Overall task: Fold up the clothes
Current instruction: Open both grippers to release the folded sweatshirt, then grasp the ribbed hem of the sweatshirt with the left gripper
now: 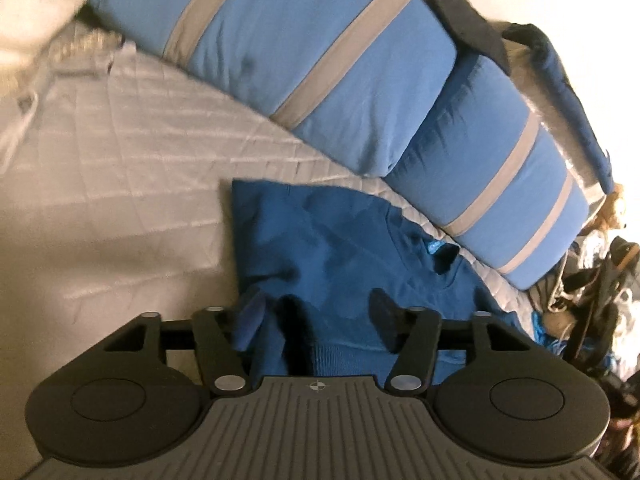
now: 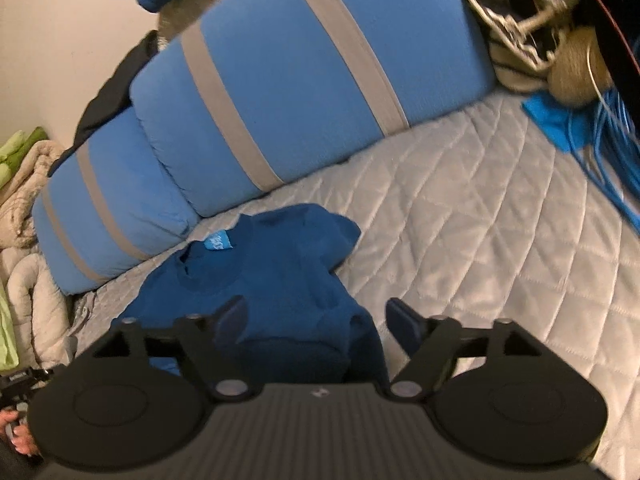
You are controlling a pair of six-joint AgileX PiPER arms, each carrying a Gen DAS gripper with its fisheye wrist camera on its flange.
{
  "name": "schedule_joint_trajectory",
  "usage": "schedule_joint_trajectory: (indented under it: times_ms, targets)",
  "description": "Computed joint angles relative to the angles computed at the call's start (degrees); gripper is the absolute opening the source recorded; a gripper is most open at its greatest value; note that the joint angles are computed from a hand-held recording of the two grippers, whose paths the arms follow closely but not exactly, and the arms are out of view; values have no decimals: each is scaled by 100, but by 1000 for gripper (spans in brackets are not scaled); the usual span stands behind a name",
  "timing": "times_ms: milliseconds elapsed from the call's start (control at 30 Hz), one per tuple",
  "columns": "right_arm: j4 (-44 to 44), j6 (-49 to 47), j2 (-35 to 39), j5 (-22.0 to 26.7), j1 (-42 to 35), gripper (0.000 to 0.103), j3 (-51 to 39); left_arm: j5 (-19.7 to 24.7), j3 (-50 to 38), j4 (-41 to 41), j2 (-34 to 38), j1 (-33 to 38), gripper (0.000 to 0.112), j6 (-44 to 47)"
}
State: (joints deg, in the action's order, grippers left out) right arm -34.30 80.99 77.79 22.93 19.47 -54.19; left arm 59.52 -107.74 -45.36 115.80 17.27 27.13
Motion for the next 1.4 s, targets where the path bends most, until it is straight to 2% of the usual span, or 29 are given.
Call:
schedule_joint_trajectory:
  times_ms: [133, 367, 533, 667, 833, 1000, 1200, 1400]
  targets:
    - [-180, -238, -217, 296, 213, 99, 5, -196, 389, 317, -440, -84, 61, 643]
    - [-534, -870, -293, 1304, 813, 103, -160, -839, 1505, 916, -1358, -505, 61, 2836]
    - [-640, -920, -334, 1562, 974, 103, -194, -1115, 2056, 967, -1656, -731, 61, 4051]
    - [-661, -1017, -342, 1725, 1080, 103, -235, -1267, 2226, 1306, -1713, -845, 61, 4506]
    - [-766, -1186, -351, 1989, 1212, 103, -272, -1160, 2124, 1580, -1584, -903, 61, 4929]
    - [-761, -1108, -389, 1933, 1177, 103, -204, -1344, 2299, 1698, -1520, -1026, 61, 5560]
    - [-749, -1214, -311, 1999, 1206, 103, -277, -1796, 2554, 1737, -1545, -1191, 61, 6048]
    - [-732, -1327, -334, 2095, 1225, 103, -282, -1741, 2475, 2007, -1495, -1251, 61, 6513]
